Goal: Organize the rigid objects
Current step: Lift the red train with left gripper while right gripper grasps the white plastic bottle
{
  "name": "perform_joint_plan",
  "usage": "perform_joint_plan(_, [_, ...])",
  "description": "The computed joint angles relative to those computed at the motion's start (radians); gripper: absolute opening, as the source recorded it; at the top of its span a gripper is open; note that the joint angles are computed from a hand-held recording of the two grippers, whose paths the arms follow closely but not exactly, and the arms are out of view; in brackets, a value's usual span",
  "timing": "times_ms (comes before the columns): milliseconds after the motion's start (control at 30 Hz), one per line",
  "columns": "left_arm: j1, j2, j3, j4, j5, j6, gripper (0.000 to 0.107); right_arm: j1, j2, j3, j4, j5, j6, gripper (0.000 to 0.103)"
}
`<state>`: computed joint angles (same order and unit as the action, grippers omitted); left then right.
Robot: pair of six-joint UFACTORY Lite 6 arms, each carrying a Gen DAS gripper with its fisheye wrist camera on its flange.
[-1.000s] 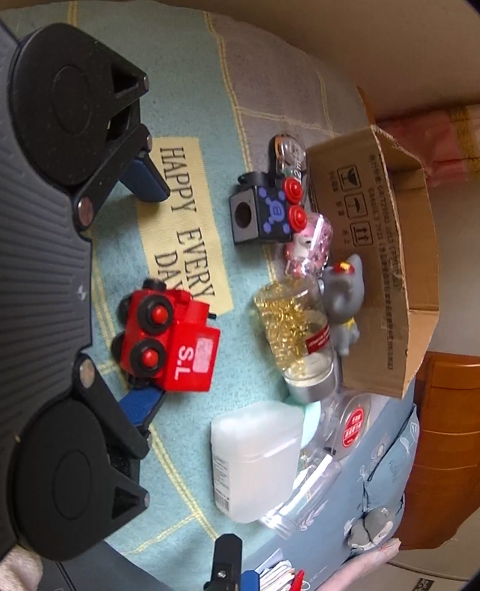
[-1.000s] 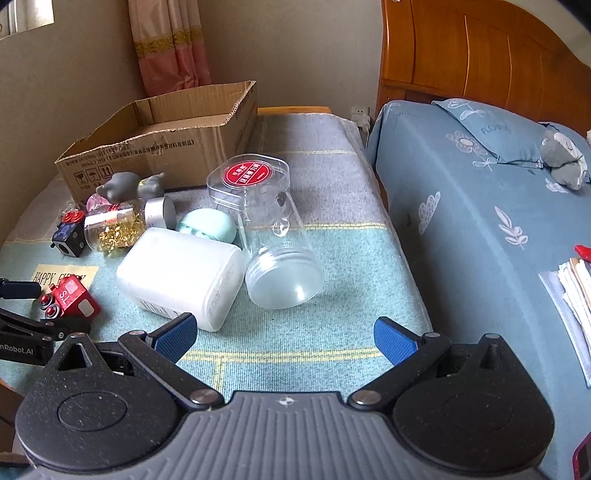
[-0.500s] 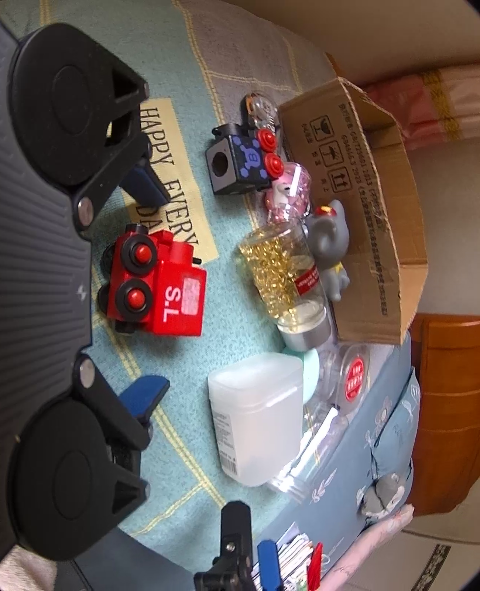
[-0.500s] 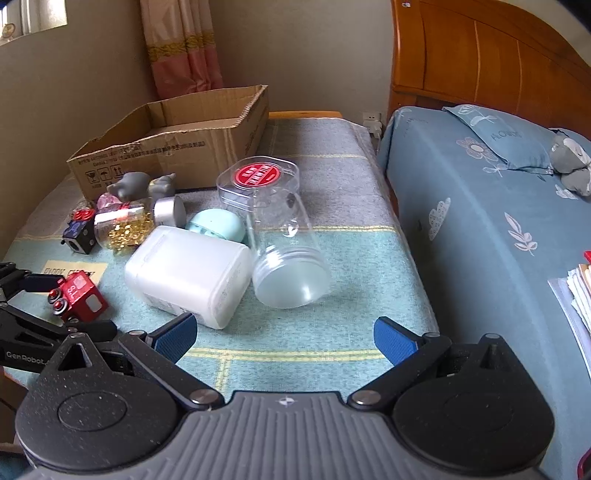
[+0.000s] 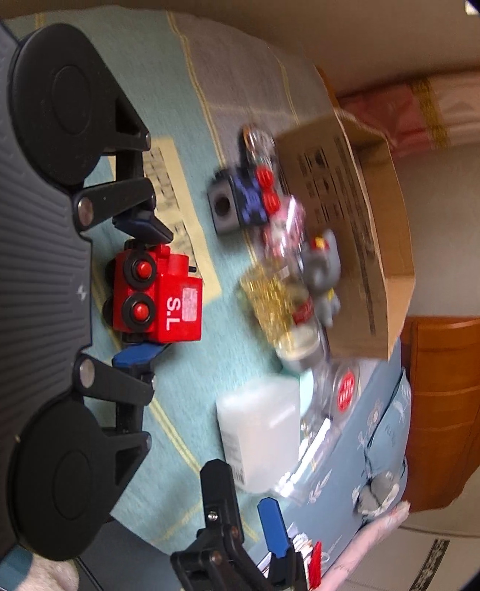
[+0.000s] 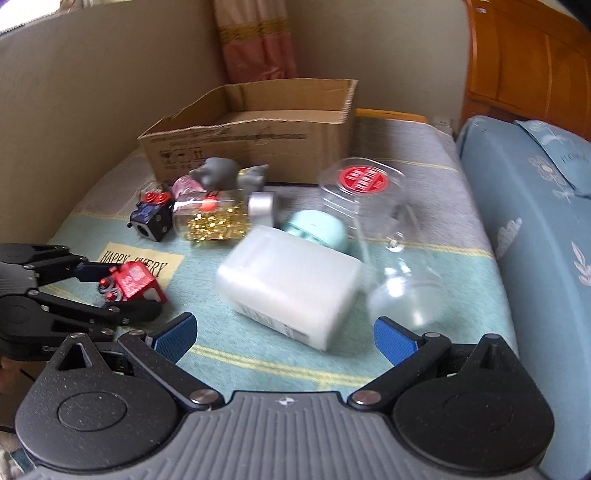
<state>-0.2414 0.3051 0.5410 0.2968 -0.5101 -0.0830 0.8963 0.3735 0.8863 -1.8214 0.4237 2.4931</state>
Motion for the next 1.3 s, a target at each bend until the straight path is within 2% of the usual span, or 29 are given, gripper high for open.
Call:
perform_joint_plan(133, [0.09,-0.013,-0.016,0.069,-0.005,-0.041,0.056,-0.016,0.09,0.128,0.214,-0.025,-0.228,0.103])
perform_joint_plan(467, [0.199,0.003,-0.006,0.229,-0.031,-0.121,0.056,-0.041,0.231,0.34,0.391,-0.079,-0.461,0.103])
perform_joint_plan(600, [0.209,0.011,0.001,0.245,-0.034,-0.118,0.057,-0.021,0.341,0.491,0.662,-0.01,-0.791,0.103])
perform_joint_plan(667, [0.21,0.012,0.001,0.246,-0.033,-0.114,0.06,-0.02,0.372,0.522,0.727,-0.003,-0.865,0.103])
perform_joint_plan(700, [0.207,0.012,0.001,0.235,-0.032,-0.104,0.063,-0.021,0.367,0.512,0.708,-0.011,-0.839,0.103])
perform_joint_plan(767, [0.202,0.02,0.005,0.206,-0.028,-0.079,0.076,-0.023,0.362,0.504,0.704,-0.016,-0.836,0.103])
perform_joint_plan(967, [0.211,0.048,0.03,0.239,-0.024,-0.118,0.089,-0.009,0.366,0.492,0.607,-0.012,-0.735,0.103])
perform_joint_plan(1100, [0.208,0.047,0.032,0.259,-0.019,-0.116,0.088,0.003,0.364,0.468,0.492,0.0,-0.61,0.103])
perform_joint_plan(1233, [0.214,0.031,0.034,0.316,-0.003,-0.154,0.075,-0.005,0.365,0.441,0.35,-0.001,-0.481,0.103])
perform_joint_plan(1300, [0.212,0.027,0.038,0.328,0.007,-0.165,0.072,-0.007,0.373,0.451,0.341,0.004,-0.473,0.103])
